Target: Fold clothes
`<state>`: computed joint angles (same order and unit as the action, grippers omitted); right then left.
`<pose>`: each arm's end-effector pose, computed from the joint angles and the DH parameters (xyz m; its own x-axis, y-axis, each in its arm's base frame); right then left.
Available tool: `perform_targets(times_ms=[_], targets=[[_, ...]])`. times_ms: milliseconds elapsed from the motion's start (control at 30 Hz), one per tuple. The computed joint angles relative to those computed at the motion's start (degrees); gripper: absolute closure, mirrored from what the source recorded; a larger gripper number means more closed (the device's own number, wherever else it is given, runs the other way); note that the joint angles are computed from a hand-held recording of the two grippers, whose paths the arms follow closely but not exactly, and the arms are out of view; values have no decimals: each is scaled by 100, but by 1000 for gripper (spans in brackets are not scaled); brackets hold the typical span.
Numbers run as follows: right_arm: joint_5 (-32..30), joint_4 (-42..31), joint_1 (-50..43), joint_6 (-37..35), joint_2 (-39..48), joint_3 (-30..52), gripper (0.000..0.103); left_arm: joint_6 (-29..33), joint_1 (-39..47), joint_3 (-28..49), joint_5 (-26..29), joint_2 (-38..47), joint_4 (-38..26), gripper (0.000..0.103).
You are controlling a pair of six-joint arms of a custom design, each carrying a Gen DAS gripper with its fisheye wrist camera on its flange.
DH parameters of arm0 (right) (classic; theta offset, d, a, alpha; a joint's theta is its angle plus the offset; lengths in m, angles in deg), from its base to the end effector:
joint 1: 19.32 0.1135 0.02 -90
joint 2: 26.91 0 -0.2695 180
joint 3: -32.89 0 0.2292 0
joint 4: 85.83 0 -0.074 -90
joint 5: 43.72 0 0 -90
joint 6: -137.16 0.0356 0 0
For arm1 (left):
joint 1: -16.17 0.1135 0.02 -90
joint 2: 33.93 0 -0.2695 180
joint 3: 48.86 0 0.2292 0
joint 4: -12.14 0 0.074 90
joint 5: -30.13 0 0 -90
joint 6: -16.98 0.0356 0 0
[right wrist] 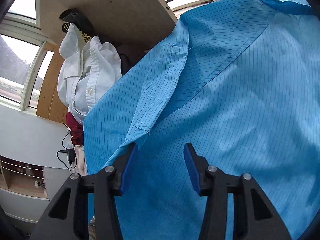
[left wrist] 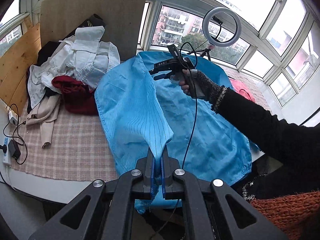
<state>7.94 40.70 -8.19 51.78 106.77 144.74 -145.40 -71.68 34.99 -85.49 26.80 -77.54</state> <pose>0.4321 0.1075 0.1246 -0.9706 -0.1266 -0.2046 -0.2284 0.7518 0.6185 0.0207 -0.1406 0.3412 -0.8630 0.0815 -0.4985 0.2380 0.9361 -0.2590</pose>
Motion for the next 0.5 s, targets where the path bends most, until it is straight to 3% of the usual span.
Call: perform_targets(times_ms=[100,233,367,500], targets=[[-112,61,-33,416,159,213,56,-371,-123,-40,-31,35,-122,99],[186,155,-197,424,-55,231,56,-575,-220,-165,8,103,-35,99],[48,-721,-201,196,563,1320,56,-410,-219,-240,129,303,300,99],[294,-1043,-5,115,859,1673,56,-334,-175,-192,235,437,393,99]])
